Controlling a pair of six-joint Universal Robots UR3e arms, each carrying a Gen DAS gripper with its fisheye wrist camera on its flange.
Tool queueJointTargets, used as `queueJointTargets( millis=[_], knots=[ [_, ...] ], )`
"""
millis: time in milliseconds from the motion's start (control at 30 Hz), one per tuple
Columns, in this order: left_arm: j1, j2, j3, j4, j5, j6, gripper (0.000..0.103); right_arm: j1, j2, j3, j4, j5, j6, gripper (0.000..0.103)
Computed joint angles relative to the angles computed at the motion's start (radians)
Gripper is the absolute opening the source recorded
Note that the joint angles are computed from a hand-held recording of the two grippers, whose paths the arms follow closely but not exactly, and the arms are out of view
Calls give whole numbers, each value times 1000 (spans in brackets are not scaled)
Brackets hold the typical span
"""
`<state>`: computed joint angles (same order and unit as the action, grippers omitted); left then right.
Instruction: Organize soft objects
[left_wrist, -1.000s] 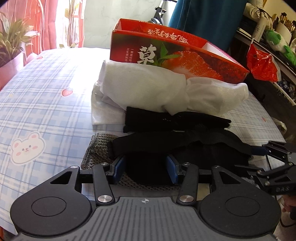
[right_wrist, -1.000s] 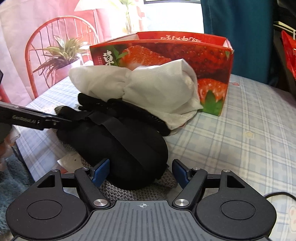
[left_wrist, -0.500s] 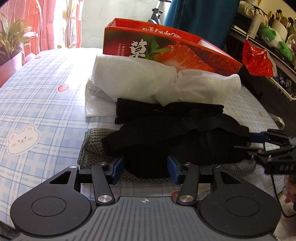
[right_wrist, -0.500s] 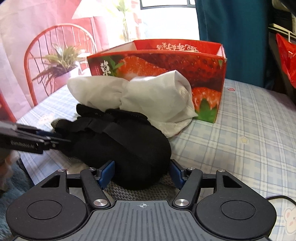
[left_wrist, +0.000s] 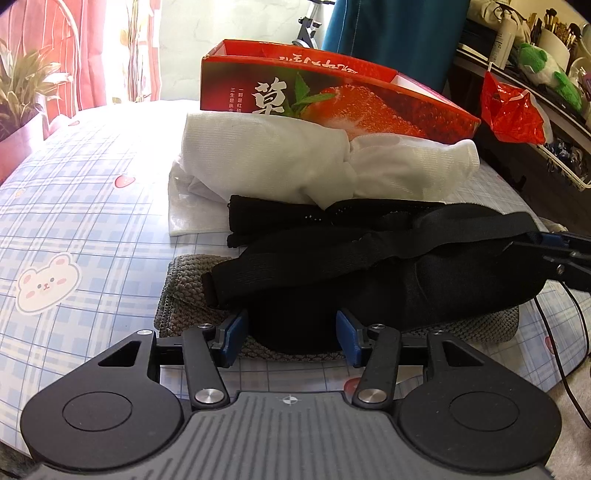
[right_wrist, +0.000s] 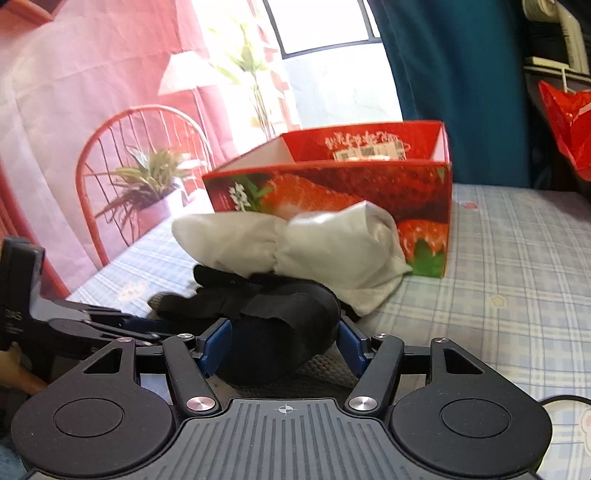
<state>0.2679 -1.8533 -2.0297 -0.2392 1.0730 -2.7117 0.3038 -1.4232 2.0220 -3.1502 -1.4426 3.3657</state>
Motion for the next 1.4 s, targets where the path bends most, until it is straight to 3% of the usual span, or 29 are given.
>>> queueJointTargets(
  millis=[167, 367, 667, 1167, 1400],
  knots=[
    [1, 1, -2, 2, -2, -1, 56, 1, -7, 31, -48, -37, 54, 32],
    [21, 4, -4, -10, -28, 0, 56, -19, 3, 92, -76, -51, 107, 20],
    [74, 9, -35, 5, -101, -29, 59, 28, 83, 81, -89, -123, 44, 19],
    [90, 2, -39, 31, -125, -92, 59, 26, 92, 81, -91, -118, 36, 19],
    [131, 17, -77, 56, -226, -91, 59, 24, 92, 83, -89, -116, 37, 19]
  ],
)
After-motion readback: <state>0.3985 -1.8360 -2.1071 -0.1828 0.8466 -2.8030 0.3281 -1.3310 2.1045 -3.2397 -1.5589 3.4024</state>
